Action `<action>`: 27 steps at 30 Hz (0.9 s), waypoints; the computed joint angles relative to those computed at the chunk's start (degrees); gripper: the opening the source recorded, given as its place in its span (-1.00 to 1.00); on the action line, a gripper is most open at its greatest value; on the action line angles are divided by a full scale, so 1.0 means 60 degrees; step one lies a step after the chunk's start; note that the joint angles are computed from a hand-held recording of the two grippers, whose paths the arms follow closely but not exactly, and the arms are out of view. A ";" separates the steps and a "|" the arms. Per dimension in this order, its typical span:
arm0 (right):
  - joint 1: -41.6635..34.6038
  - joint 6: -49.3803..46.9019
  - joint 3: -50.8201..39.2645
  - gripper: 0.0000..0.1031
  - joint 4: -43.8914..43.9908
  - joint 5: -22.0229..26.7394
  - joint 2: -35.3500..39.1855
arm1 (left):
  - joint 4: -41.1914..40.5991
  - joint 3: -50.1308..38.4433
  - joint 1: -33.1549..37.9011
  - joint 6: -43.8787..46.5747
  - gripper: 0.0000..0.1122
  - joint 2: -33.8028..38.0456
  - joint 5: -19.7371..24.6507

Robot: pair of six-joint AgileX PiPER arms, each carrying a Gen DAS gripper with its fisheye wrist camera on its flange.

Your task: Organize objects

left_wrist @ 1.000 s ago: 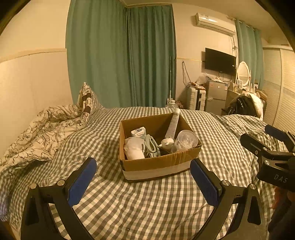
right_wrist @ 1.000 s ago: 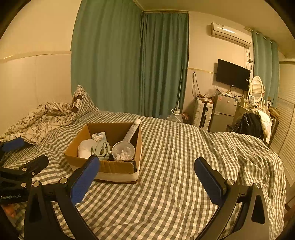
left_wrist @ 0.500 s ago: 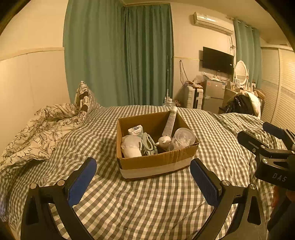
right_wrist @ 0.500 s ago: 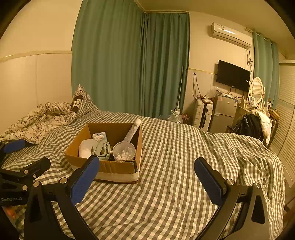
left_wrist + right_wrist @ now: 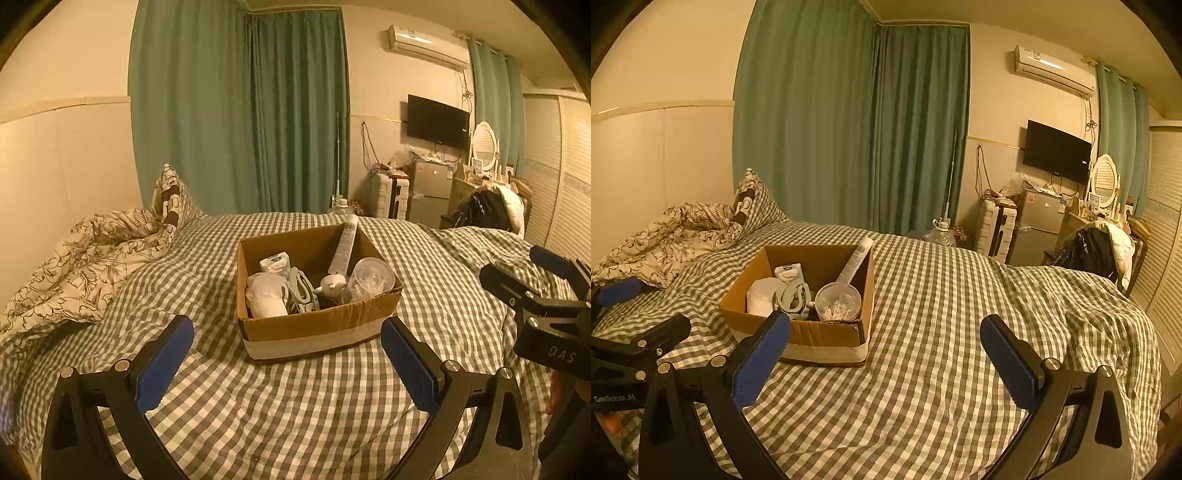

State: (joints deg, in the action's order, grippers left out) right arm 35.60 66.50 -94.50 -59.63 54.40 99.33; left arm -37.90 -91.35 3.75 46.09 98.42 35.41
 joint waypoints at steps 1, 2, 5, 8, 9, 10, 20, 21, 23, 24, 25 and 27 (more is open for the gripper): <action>-0.0009 0.0009 0.0028 0.99 0.0004 -0.0026 -0.0012 | -0.0023 -0.0018 0.0022 0.0009 0.84 0.0017 0.0017; -0.0010 0.0025 0.0041 0.99 -0.0005 -0.0034 -0.0013 | -0.0022 -0.0029 0.0023 -0.0012 0.84 0.0019 0.0010; -0.0010 0.0025 0.0041 0.99 -0.0005 -0.0034 -0.0013 | -0.0001 -0.0052 0.0032 0.0000 0.84 0.0028 0.0083; -0.0013 0.0054 0.0049 0.99 0.0005 -0.0047 -0.0027 | 0.0038 -0.0027 0.0032 0.0011 0.84 0.0033 0.0123; -0.0002 0.0054 0.0027 0.99 -0.0004 -0.0045 -0.0017 | 0.0080 -0.0047 0.0027 -0.0026 0.84 0.0048 0.0145; 0.0000 0.0051 0.0039 0.99 0.0001 -0.0073 -0.0028 | 0.0061 -0.0048 0.0037 -0.0004 0.84 0.0063 0.0154; 0.0097 -0.0004 -0.0127 0.99 0.0077 -0.0074 0.0059 | -0.0167 -0.0073 0.0101 0.0279 0.84 0.0110 0.0281; 0.0097 -0.0004 -0.0127 0.99 0.0077 -0.0074 0.0059 | -0.0153 -0.0061 0.0097 0.0289 0.84 0.0101 0.0264; 0.0108 -0.0068 -0.0202 0.99 0.0121 -0.0031 0.0099 | -0.0080 -0.0011 0.0069 0.0216 0.84 0.0072 0.0168; 0.0114 -0.0064 -0.0201 0.99 0.0119 -0.0019 0.0093 | -0.0062 0.0038 0.0060 0.0184 0.84 0.0039 0.0134; 0.0113 -0.0065 -0.0208 0.99 0.0129 -0.0004 0.0087 | -0.0032 0.0046 0.0059 0.0126 0.84 0.0033 0.0124; 0.0114 -0.0048 -0.0216 0.99 0.0127 0.0002 0.0085 | 0.0011 0.0027 0.0079 0.0009 0.84 0.0040 0.0143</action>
State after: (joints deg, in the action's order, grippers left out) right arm 36.28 66.21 -95.79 -58.87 54.41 99.84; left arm -37.84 -91.18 4.22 46.15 98.66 36.27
